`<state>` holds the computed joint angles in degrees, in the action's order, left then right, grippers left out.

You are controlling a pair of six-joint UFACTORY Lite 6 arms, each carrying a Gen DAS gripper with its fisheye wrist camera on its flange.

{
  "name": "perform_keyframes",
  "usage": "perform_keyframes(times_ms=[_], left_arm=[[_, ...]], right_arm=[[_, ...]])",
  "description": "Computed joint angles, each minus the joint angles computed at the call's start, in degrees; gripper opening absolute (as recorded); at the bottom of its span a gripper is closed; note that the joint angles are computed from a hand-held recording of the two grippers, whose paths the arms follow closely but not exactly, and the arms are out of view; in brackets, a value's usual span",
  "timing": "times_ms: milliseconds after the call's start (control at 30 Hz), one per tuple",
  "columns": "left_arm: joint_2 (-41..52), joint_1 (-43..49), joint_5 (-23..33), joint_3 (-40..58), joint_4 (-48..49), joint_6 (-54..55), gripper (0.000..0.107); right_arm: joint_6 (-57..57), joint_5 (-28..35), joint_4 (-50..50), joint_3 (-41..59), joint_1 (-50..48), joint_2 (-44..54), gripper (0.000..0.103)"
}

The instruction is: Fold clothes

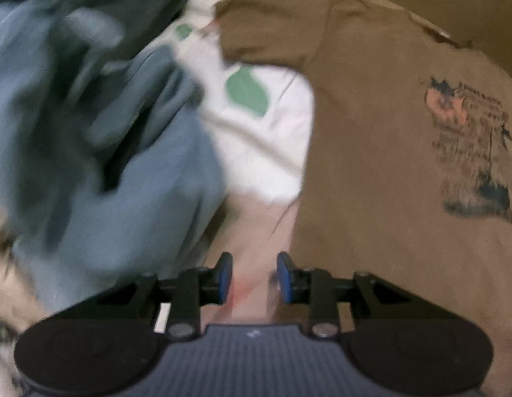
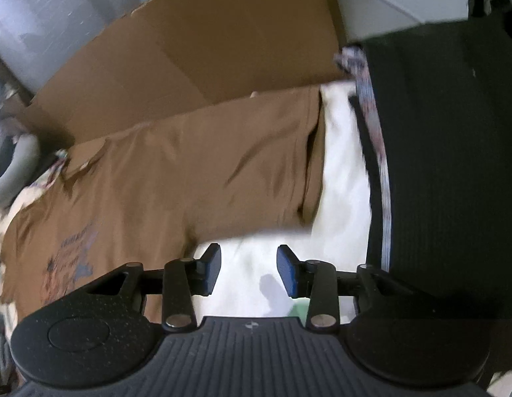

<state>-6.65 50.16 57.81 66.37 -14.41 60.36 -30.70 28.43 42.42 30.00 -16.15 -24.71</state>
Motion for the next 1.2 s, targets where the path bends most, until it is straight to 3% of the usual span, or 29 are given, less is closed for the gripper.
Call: perform_keyframes(times_ms=[167,333,400,500,733,767,900,967,1200], left_arm=[[5.35,-14.27,-5.12,2.76,0.17,-9.76,0.034],[13.17,-25.18,-6.81,9.63,-0.94,-16.86,0.038],[16.78,-28.95,-6.26,12.98,-1.82,-18.50,0.044],[20.75,-34.40,-5.92,16.86,-1.60,-19.54,0.045],[29.70,-44.50,-4.12,28.00,-1.93,-22.58,0.049],[30.64,-45.73,-3.72,29.81,-2.04,-22.91,0.050],[34.46,-50.77,-2.21,37.67,-2.11,-23.68,0.056],[36.75,-53.26,-1.11,42.13,-2.16,-24.42,0.056],[51.70,-62.16,8.29,67.09,-0.80,-28.98,0.057]], right_arm=[[13.12,-7.71,-11.69,8.57,5.77,11.70,0.044],[26.76,-8.39,-24.67,15.71,8.26,21.15,0.044],[29.66,-7.73,-26.90,17.23,8.84,23.54,0.044],[33.48,-6.98,-30.70,18.84,9.96,25.99,0.044],[32.16,-5.65,-30.38,19.54,9.78,29.47,0.044],[31.22,-5.63,-30.22,19.37,9.75,29.48,0.043],[28.13,-4.99,-30.69,19.36,9.04,29.45,0.008],[23.29,-4.46,-26.84,19.61,7.59,29.20,0.005],[26.06,-5.56,-31.50,16.40,6.68,25.54,0.004]])
